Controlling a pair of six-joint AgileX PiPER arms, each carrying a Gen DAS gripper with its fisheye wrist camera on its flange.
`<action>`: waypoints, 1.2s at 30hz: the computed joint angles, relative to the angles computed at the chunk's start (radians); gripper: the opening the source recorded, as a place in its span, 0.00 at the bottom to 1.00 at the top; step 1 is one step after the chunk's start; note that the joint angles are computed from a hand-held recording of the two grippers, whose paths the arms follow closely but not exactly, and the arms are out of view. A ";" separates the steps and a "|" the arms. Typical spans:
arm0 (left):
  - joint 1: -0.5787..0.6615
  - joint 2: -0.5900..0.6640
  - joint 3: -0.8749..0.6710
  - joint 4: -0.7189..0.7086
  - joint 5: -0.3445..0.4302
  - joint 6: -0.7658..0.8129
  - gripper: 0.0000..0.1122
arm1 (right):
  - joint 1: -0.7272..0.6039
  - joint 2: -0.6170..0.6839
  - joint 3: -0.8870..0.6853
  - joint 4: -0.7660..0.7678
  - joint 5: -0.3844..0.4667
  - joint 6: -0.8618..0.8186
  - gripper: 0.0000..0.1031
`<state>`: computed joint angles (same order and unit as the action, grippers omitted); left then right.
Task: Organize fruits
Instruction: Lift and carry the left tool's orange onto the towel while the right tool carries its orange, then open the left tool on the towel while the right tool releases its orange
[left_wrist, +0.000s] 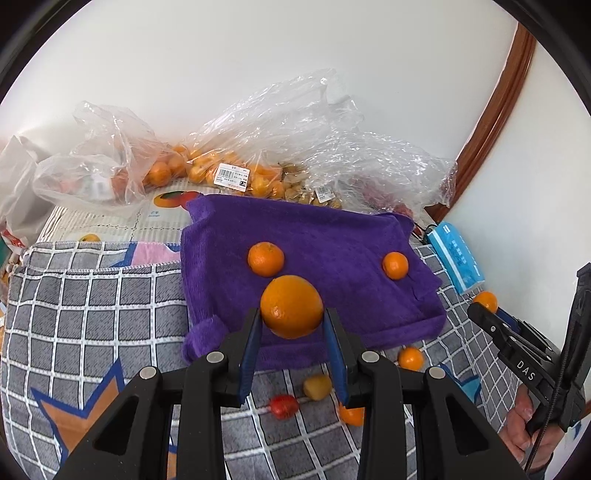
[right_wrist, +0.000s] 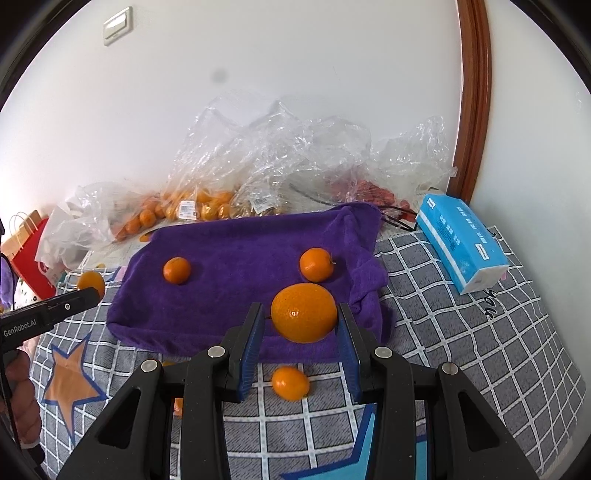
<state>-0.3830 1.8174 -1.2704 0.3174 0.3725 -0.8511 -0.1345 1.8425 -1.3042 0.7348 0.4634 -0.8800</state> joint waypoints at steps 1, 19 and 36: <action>0.007 0.011 -0.011 -0.016 0.000 0.020 0.28 | 0.003 0.008 -0.008 -0.010 -0.001 0.011 0.38; 0.116 0.171 -0.138 -0.210 -0.006 0.251 0.28 | 0.030 0.219 -0.224 -0.165 -0.001 0.201 0.38; 0.150 0.340 -0.324 -0.379 0.096 0.437 0.29 | 0.038 0.405 -0.413 -0.213 0.057 0.266 0.38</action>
